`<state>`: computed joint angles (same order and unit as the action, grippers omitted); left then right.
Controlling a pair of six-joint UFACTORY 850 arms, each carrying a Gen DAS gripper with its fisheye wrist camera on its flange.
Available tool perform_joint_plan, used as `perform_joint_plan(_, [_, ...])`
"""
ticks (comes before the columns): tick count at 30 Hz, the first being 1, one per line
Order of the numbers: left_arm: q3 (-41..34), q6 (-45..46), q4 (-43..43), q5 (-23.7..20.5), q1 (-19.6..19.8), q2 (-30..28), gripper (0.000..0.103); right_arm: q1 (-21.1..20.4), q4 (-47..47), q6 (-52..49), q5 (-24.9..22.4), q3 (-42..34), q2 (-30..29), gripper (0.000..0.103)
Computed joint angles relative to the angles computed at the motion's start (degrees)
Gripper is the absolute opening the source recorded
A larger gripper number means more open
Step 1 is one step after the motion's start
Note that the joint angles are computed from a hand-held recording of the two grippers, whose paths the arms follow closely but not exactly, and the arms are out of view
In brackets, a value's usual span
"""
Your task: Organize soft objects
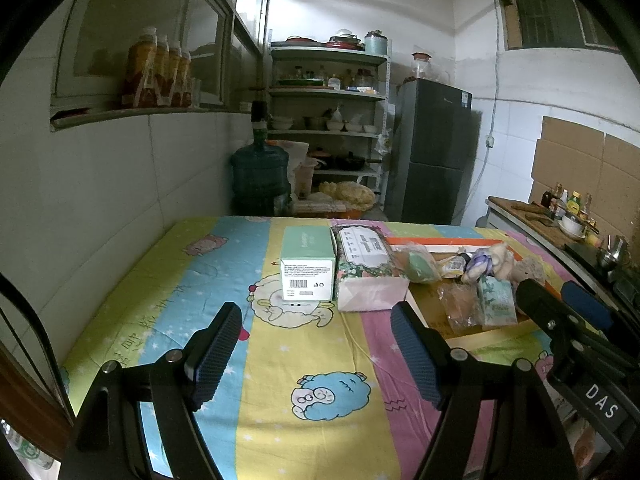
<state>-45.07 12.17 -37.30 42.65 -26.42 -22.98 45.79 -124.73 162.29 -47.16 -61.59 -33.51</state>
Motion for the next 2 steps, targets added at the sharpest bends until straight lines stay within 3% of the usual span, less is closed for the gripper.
perform_joint_plan(2, [-0.1, 0.6, -0.9, 0.3, -0.2, -0.3, 0.077, 0.0, 0.0, 0.1, 0.1, 0.1, 0.1, 0.074])
